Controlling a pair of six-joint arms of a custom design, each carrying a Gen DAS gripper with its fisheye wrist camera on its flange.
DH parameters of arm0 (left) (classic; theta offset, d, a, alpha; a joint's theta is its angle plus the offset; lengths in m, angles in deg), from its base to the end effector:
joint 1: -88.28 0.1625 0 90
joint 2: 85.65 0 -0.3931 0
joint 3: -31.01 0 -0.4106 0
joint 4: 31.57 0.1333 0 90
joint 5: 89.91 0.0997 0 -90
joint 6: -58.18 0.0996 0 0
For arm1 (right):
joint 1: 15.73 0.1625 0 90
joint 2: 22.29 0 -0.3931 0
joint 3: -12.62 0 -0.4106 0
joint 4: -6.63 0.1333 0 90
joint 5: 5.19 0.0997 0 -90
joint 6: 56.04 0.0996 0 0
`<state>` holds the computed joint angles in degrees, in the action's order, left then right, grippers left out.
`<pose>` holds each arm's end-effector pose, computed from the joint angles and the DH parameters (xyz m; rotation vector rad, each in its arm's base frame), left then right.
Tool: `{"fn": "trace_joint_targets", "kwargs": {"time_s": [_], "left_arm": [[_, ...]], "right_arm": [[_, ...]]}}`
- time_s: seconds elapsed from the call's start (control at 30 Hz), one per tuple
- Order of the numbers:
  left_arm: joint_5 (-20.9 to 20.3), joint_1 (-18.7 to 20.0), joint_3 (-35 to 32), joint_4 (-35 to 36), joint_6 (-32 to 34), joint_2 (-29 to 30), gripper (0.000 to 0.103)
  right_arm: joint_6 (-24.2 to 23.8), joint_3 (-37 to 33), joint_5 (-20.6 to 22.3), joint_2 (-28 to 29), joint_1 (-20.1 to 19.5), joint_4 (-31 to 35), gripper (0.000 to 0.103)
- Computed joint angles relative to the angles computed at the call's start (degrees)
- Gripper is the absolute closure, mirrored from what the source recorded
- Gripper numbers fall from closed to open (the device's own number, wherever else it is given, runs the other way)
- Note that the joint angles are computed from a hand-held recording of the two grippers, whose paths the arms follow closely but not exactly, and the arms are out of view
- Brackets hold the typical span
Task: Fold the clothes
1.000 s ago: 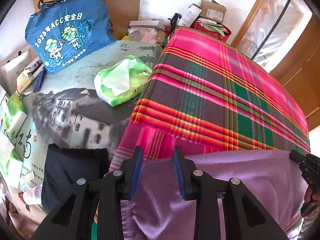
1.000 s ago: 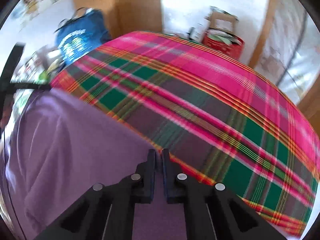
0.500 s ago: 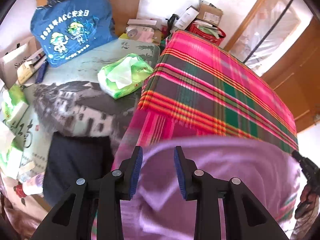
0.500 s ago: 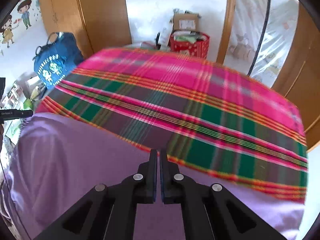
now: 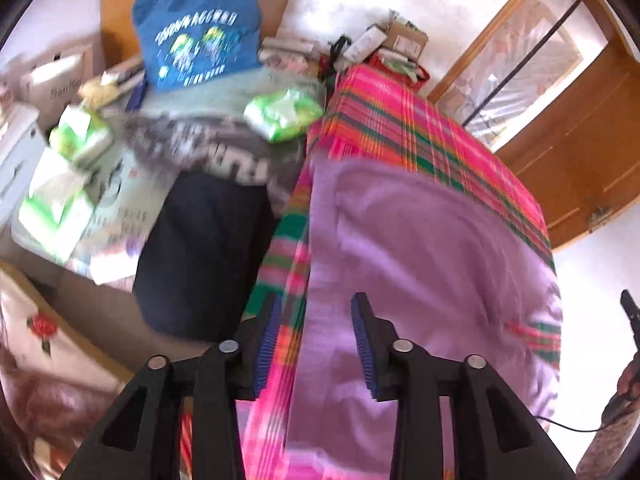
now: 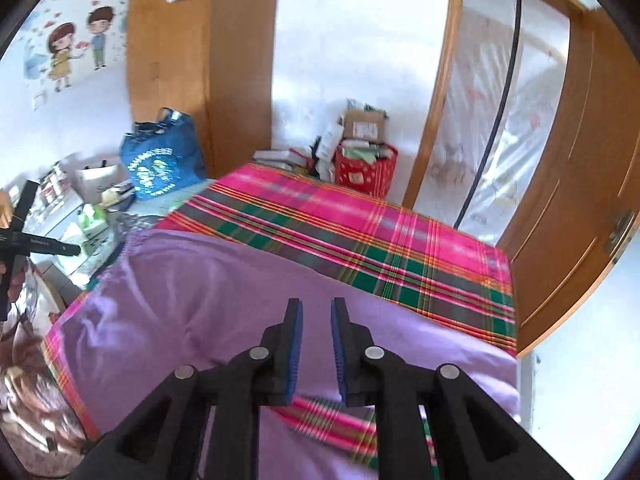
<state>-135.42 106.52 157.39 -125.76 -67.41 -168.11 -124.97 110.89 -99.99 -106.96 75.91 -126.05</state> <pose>-0.2960 -0.3114 0.1490 -0.7577 2.2635 -1.0834 0.1413 -0.5672 0.4191 1.5606 -2.2569 0.5287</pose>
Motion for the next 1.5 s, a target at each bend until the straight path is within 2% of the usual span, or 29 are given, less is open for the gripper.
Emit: {"fn": "trace_joint_targets", "kwargs": {"time_s": [0.07, 0.17, 0.23, 0.3, 0.33, 0.4, 0.47, 0.63, 0.7, 0.83, 0.93, 1.07, 1.1, 1.27, 1.3, 1.33, 1.5], "left_arm": [[-2.68, -2.97, 1.18, -0.77, -2.7, 1.37, 0.062], [-5.01, -6.82, 4.44, -6.38, -6.27, 3.04, 0.062], [-6.12, -9.09, 6.46, -10.37, -9.42, 4.8, 0.061], [-6.49, -10.46, 7.43, -13.16, -13.04, 6.82, 0.061], [-6.43, -10.96, 7.75, -14.72, -14.2, 7.88, 0.057], [-5.58, -11.53, 8.93, -19.85, -13.35, 9.63, 0.054], [-5.43, -11.39, 9.96, -23.15, -13.91, 10.3, 0.054], [-3.75, -11.06, 11.69, -27.58, -16.75, 11.29, 0.053], [-2.68, -11.01, 12.92, -29.89, -18.74, 11.26, 0.053], [-1.53, -10.59, 13.06, -30.26, -19.85, 11.52, 0.052], [0.31, -10.74, 13.85, -30.55, -23.81, 11.32, 0.052], [0.85, -9.7, 12.43, -29.7, -23.65, 12.4, 0.052], [1.16, -9.59, 12.24, -30.43, -23.26, 12.89, 0.052], [2.02, -9.59, 13.63, -31.53, -24.25, 11.93, 0.054], [2.4, -9.78, 14.06, -31.81, -25.17, 11.78, 0.055], [2.65, -9.93, 14.34, -31.89, -25.96, 11.67, 0.061], [2.46, -9.48, 13.43, -29.89, -27.29, 12.36, 0.073]], "right_arm": [[-1.9, 2.97, 2.17, -4.42, -0.74, 1.92, 0.086], [-3.23, 6.34, 4.05, -9.03, -2.36, 7.88, 0.075], [-4.76, 10.12, 2.81, -11.63, -3.59, 10.13, 0.075], [-7.84, 15.44, 0.65, -14.23, -5.16, 9.56, 0.075], [-9.19, 17.38, 0.17, -15.21, -5.97, 9.67, 0.075], [-11.9, 21.42, -0.65, -17.18, -7.89, 10.13, 0.075], [-13.78, 24.53, -1.22, -18.57, -9.32, 10.11, 0.075], [-19.8, 31.88, -1.32, -22.15, -12.72, 8.86, 0.067], [-20.12, 33.42, -1.96, -22.48, -12.84, 9.73, 0.062], [-22.92, 37.12, -1.99, -23.58, -13.01, 7.9, 0.061], [-23.45, 38.76, -1.91, -22.78, -12.27, 6.3, 0.061], [-23.07, 40.02, -2.78, -21.64, -11.49, 5.59, 0.06], [-23.42, 40.5, -2.68, -21.66, -11.45, 5.17, 0.057], [-28.17, 44.37, -0.79, -24.51, -12.52, 0.26, 0.056], [-28.44, 44.82, -0.45, -24.92, -12.77, -0.22, 0.056], [-28.02, 44.8, -0.34, -24.93, -12.89, -0.18, 0.056], [-26.96, 45.1, 0.24, -25.5, -13.25, -1.4, 0.068]]}}
